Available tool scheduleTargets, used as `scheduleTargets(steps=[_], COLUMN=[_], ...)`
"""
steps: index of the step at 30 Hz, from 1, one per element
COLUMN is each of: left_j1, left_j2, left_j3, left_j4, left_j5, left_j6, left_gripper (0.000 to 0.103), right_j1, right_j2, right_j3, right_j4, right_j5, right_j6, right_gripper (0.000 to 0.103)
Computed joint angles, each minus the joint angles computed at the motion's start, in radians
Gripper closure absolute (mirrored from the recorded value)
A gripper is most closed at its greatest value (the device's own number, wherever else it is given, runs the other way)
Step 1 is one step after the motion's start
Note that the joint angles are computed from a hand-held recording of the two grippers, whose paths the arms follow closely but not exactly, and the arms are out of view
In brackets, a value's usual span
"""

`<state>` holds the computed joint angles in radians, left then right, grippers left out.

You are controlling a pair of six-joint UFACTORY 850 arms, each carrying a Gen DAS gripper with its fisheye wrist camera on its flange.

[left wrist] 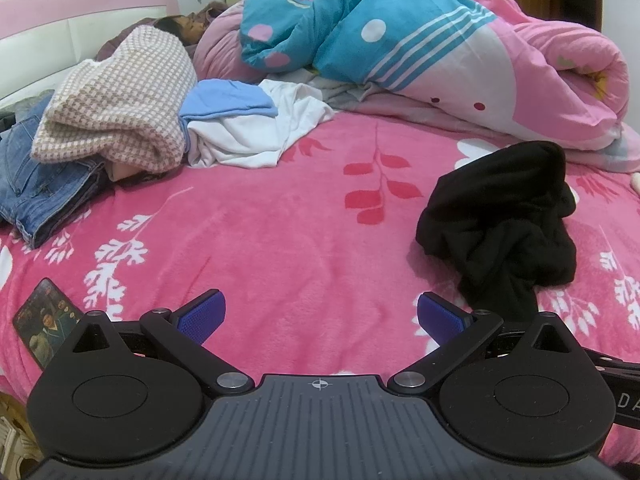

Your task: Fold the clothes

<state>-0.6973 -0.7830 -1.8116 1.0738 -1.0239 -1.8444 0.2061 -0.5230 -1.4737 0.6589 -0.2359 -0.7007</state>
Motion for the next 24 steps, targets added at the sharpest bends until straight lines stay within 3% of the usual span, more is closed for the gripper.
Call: scheduleTargets(steps=[17, 24], left_j1=[0.001, 0.002], left_j2=[0.0, 0.01], left_j3=[0.003, 0.03], left_j4=[0.001, 0.055], left_j5=[0.001, 0.043], left_j6=[-0.009, -0.065], left_gripper=[0.0, 0.0], right_j1=[0.003, -0.008], right_j2=[0.0, -0.012], right_j3=[0.003, -0.003], right_j4=[0.016, 0.105], right_j5=[0.005, -0.008], right_j6=[-0.022, -0.09], right_gripper=[0.0, 0.0])
